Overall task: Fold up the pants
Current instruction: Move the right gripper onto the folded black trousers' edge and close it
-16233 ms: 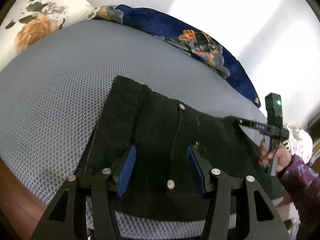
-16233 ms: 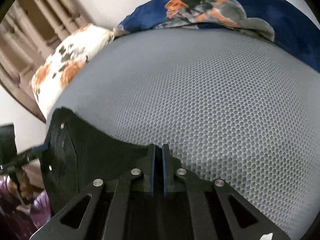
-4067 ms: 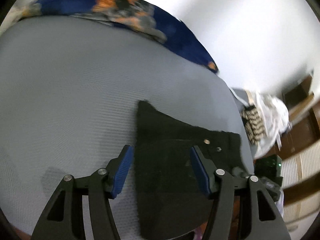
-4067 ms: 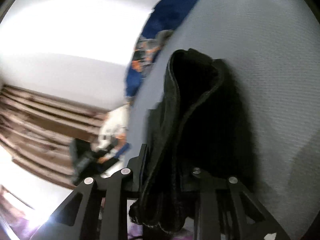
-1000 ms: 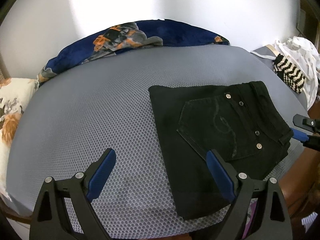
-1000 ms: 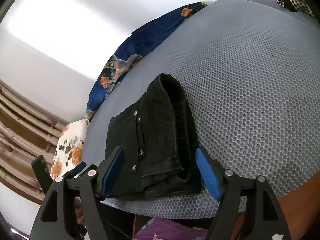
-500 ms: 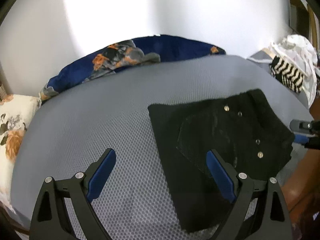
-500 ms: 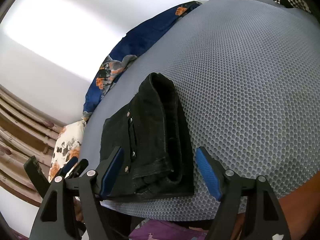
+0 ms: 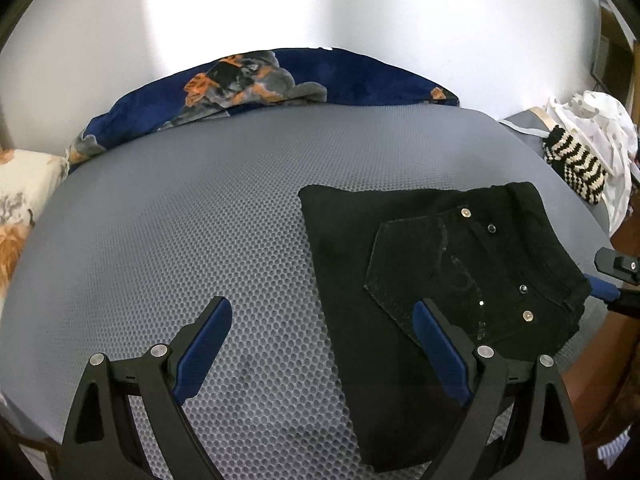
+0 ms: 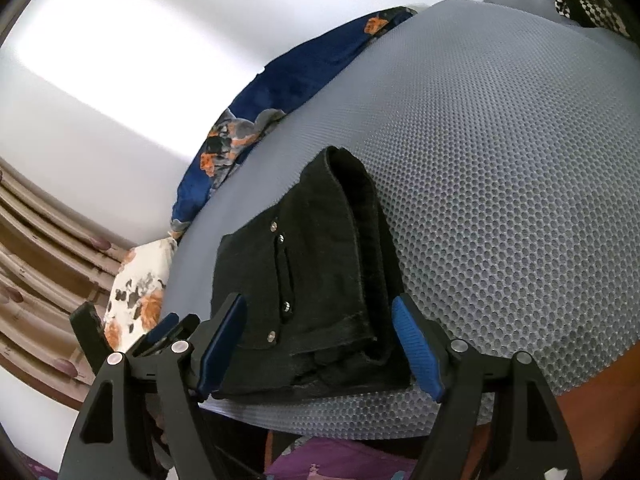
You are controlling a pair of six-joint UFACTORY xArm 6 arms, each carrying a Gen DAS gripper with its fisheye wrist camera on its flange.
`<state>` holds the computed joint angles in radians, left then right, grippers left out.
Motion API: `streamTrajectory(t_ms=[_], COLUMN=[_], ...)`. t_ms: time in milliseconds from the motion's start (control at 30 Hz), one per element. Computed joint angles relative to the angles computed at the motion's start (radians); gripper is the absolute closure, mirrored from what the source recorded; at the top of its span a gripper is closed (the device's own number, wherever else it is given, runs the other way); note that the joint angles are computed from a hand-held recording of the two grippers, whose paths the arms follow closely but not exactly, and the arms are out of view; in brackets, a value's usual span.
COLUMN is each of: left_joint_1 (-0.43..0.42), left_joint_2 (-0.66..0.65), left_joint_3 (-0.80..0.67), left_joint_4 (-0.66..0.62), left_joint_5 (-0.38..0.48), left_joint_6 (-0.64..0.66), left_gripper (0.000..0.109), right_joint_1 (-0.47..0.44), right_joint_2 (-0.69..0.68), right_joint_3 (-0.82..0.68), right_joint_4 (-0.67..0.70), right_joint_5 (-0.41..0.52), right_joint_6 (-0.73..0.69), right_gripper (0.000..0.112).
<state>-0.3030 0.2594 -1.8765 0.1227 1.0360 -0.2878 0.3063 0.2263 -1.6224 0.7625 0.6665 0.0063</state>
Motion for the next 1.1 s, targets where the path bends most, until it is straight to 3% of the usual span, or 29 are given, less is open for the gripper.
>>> streamTrajectory(t_ms=[367, 733, 1100], left_joint_1=[-0.011, -0.020, 0.002], left_joint_2=[0.047, 0.066, 0.075], left_joint_3=[-0.073, -0.092, -0.087], left_joint_4=[-0.015, 0.017, -0.070], left_joint_5=[0.088, 0.109, 0.111], left_joint_6=[0.064, 0.061, 0.080], left_gripper=[0.017, 0.017, 0.017], right_joint_1=[-0.009, -0.026, -0.032], right_joint_2=[-0.008, -0.001, 0.040], right_joint_3=[0.030, 0.026, -0.030], right_joint_4=[0.048, 0.075, 0.074], right_joint_5=[-0.011, 0.006, 0.044], right_joint_6=[-0.028, -0.059, -0.063], right_gripper=[0.038, 0.038, 0.038])
